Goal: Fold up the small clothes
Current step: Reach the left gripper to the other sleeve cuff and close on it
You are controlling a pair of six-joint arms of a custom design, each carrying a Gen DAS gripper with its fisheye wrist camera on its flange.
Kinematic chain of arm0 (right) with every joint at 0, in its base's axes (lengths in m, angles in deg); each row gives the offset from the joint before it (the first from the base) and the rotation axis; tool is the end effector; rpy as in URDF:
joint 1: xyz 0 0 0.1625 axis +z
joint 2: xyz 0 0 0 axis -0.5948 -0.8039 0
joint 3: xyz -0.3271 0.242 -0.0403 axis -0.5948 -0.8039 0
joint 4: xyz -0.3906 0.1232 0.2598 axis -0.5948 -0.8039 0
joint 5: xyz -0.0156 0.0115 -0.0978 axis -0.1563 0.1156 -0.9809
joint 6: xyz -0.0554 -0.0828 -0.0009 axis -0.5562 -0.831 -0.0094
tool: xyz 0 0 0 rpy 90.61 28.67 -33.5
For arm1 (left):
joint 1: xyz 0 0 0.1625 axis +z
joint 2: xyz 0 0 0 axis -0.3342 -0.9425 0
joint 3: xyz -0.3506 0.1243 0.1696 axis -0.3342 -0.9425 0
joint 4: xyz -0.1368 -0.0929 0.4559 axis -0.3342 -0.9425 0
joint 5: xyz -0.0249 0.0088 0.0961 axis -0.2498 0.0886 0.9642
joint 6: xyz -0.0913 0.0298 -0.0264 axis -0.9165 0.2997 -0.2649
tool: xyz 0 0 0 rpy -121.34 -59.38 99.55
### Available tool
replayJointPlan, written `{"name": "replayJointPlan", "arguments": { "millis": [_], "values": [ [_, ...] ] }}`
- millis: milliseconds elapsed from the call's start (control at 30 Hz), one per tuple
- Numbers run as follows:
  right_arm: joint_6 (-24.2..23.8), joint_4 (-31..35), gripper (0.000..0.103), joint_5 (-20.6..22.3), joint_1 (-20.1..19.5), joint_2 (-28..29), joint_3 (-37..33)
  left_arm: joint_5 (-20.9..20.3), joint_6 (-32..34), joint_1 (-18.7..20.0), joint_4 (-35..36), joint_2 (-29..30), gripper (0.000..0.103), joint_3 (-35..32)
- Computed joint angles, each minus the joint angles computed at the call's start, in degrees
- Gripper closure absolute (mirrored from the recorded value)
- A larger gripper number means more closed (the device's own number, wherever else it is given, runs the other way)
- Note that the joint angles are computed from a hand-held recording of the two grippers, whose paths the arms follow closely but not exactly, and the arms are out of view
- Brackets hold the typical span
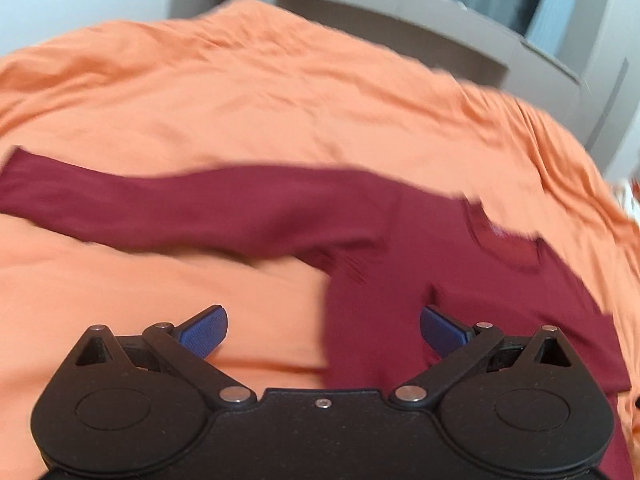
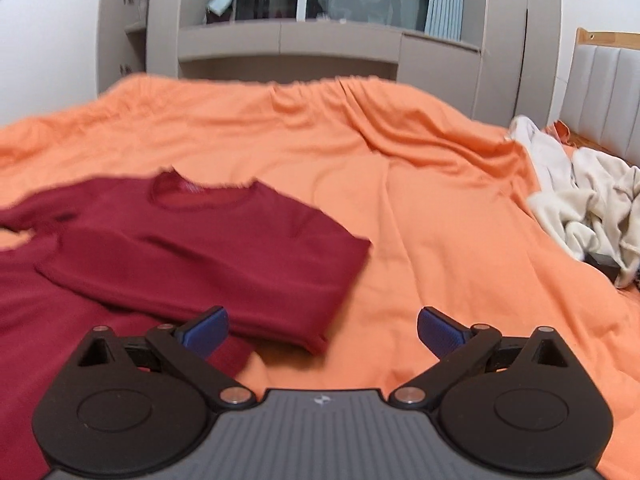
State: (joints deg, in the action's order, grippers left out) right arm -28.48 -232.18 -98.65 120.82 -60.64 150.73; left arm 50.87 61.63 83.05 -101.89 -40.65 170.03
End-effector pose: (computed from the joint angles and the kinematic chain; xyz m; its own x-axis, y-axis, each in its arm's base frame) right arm 0.0512 -0.6340 0.1548 -0.6979 -0.1317 0.7040 -0.6577 0.5069 -0.5572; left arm -0.0662 -0.6088 0.2002 -0.8163 -0.2661 -0.5128 0.2760 0.6002 -0.7507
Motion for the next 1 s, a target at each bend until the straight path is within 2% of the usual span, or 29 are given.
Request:
{"name": "replayJointPlan", "arguments": {
  "millis": [100, 200, 333, 467, 567, 700, 800, 867, 933, 967, 1000],
  "values": [
    [0.46, -0.72, 0.0, 4.75, -0.16, -0.24, 0.95, 2.76, 2.79, 0.77, -5.96, -2.45, 0.001, 1.51],
    [-1.04, -3.17, 0.0, 8.21, -0.01, 0.42, 1.63, 6.62, 4.23, 2.15, -11.66, -3.81, 0.001, 1.72],
    [-2.63, -5.93, 0.0, 11.4, 0.23, 1.47, 2.04, 7.75, 5.2, 5.37, -19.47, -4.94, 0.001, 1.01],
    [-2.41, -6.63, 0.0, 13.24, 0.31, 2.37, 1.87, 3.57, -1.81, 9.48, -17.79, -8.06, 0.001, 1.57],
    [-2.9, -6.83, 0.0, 12.46, 0.6, 3.24, 1.42, -1.87, -4.99, 12.39, -17.75, -9.29, 0.001, 1.7],
    [-3.62, -6.06, 0.0, 10.97, 0.8, 4.2, 0.62, -6.97, -4.44, 14.91, -22.55, -8.39, 0.001, 0.64],
    [-3.42, -5.69, 0.0, 10.4, 0.81, 4.57, 0.32, -8.43, -3.21, 16.28, -26.01, -6.62, 0.002, -1.32],
    [-3.25, -5.59, 0.0, 10.33, 0.72, 4.6, 0.43, -8.58, -1.77, 16.76, -29.12, -5.48, 0.01, -2.25],
    [-3.29, -5.52, 0.0, 10.45, 0.64, 4.54, 0.46, -7.39, -1.0, 16.63, -31.43, -4.53, 0.028, -2.95],
    [-3.32, -5.42, 0.0, 10.46, 0.64, 4.5, 0.47, -7.4, -0.53, 16.62, -32.41, -4.24, 0.034, -3.11],
    [-3.3, -5.48, 0.0, 10.43, 0.66, 4.54, 0.45, -7.4, -0.15, 16.64, -33.13, -4.01, 0.052, -3.31]
  ]
}}
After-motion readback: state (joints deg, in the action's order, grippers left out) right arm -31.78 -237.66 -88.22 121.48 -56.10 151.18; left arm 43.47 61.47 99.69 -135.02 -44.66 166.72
